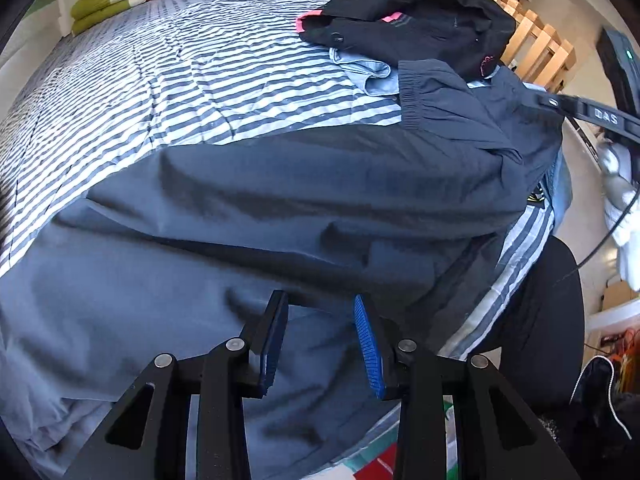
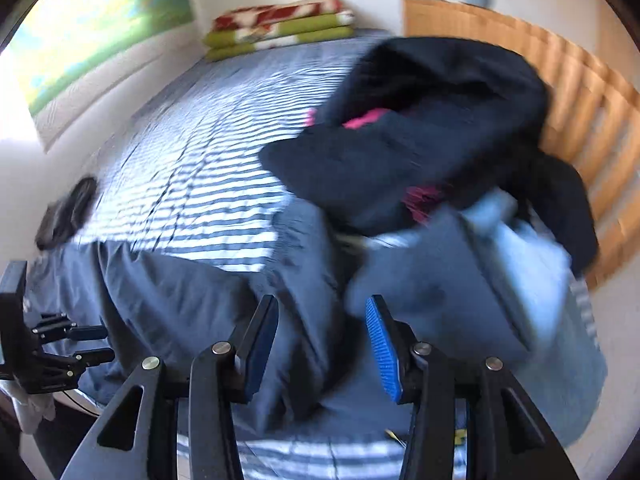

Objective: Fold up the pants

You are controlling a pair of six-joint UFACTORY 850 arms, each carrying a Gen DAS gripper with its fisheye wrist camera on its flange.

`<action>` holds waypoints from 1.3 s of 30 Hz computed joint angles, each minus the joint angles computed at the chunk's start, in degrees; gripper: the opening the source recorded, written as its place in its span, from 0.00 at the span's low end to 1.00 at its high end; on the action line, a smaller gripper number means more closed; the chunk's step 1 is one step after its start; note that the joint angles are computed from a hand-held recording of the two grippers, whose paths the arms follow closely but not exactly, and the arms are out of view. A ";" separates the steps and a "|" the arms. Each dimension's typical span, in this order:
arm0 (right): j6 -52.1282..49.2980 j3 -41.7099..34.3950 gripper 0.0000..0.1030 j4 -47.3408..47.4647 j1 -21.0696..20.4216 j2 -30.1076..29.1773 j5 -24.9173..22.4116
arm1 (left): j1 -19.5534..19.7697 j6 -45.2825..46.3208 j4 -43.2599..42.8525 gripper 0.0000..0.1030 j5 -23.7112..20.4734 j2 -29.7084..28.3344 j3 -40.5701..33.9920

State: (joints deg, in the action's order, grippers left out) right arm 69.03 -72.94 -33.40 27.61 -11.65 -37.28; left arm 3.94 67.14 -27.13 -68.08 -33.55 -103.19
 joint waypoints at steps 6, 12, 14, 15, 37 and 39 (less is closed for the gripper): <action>-16.04 -19.87 0.42 0.94 2.27 -19.97 -15.98 | 0.46 -0.59 0.77 0.36 0.90 1.80 2.66; -14.31 -20.73 0.04 0.89 2.10 -22.90 -19.30 | 0.93 -1.30 2.64 0.36 1.38 1.67 2.74; -12.27 -14.21 0.03 2.95 1.30 -16.77 -9.83 | 0.97 -1.49 2.36 0.36 1.33 1.37 2.12; -8.56 -10.04 0.03 3.92 0.77 -12.35 -3.91 | 1.05 -1.35 1.95 0.36 1.15 1.26 1.87; 7.49 10.00 0.52 -2.57 -1.89 8.71 -11.98 | -1.26 1.85 1.78 0.37 3.93 2.79 2.71; 5.22 9.74 0.56 -2.07 -3.01 7.50 -11.32 | 0.24 1.02 2.69 0.37 3.96 1.76 0.80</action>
